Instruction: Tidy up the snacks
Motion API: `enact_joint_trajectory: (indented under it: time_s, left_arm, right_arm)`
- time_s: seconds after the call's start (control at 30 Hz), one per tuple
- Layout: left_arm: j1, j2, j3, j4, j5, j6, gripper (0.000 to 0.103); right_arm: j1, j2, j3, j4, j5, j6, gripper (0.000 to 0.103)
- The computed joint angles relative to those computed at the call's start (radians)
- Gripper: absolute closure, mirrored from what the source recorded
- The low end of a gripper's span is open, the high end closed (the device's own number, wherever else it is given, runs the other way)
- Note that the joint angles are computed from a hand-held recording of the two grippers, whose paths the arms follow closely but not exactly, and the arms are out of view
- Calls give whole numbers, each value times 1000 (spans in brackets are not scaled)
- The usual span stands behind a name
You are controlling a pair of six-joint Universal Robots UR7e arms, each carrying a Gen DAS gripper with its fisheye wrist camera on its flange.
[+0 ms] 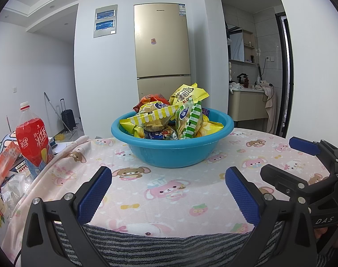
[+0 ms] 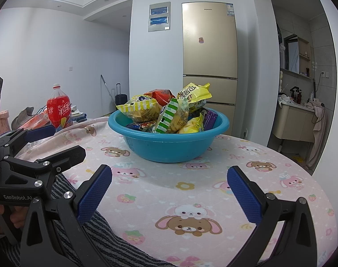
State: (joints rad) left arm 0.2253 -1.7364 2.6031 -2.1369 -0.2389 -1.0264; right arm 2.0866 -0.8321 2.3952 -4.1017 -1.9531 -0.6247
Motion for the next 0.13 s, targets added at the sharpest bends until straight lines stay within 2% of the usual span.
enact_joint_trajectory:
  time_s: [0.13]
  left_arm:
    - [1, -2, 0, -3, -2, 3, 0]
  right_arm:
    - [1, -1, 0, 4, -1, 1, 0]
